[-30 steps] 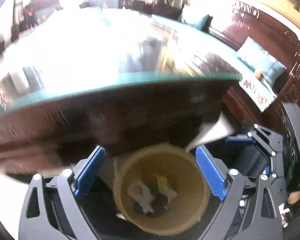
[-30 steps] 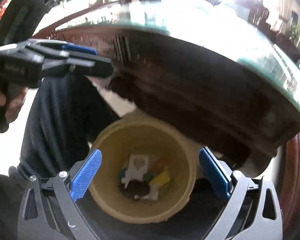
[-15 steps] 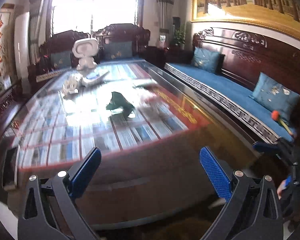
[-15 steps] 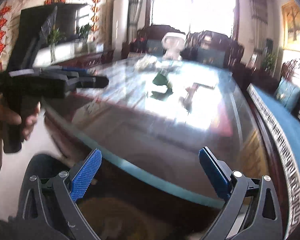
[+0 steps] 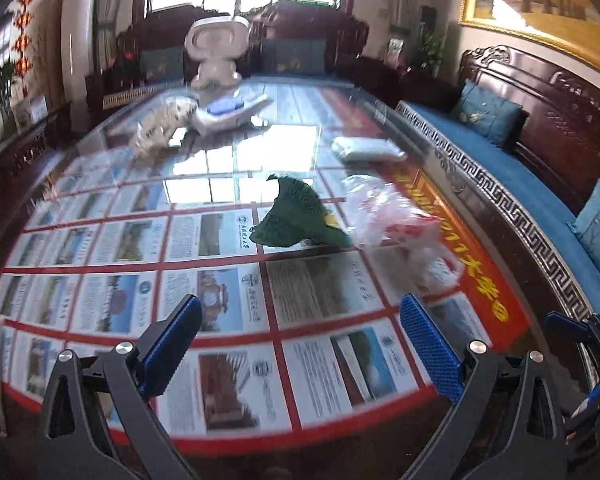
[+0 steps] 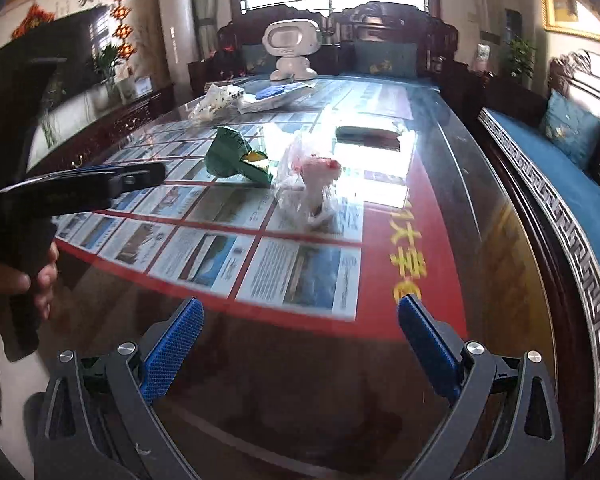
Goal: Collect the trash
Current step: 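Grasp the green snack wrapper with left while right grasps the clear plastic bag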
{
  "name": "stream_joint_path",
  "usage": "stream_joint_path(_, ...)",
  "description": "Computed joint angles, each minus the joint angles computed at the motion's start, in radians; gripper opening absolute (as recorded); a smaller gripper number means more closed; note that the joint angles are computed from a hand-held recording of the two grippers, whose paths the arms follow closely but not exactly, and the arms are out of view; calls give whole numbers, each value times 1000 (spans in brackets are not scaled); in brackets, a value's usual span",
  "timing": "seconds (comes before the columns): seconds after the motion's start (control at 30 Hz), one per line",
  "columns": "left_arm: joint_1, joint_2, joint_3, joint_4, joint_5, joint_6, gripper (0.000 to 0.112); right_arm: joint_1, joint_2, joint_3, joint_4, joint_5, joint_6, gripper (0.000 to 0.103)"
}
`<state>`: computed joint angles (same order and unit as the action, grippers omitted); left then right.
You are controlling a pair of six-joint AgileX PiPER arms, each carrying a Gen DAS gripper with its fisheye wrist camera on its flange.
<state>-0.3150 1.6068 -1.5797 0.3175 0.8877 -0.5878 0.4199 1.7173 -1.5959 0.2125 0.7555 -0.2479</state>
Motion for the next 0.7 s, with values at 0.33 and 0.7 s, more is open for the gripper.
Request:
stream_joint_path(0.33, 117, 222, -211, -130, 12, 186, 99, -13, 293, -406, -3, 144, 32, 94)
stream_joint_path(0.7, 220, 439, -517, -351, 79, 382, 99, -5, 528, -793, -48, 297, 85, 94)
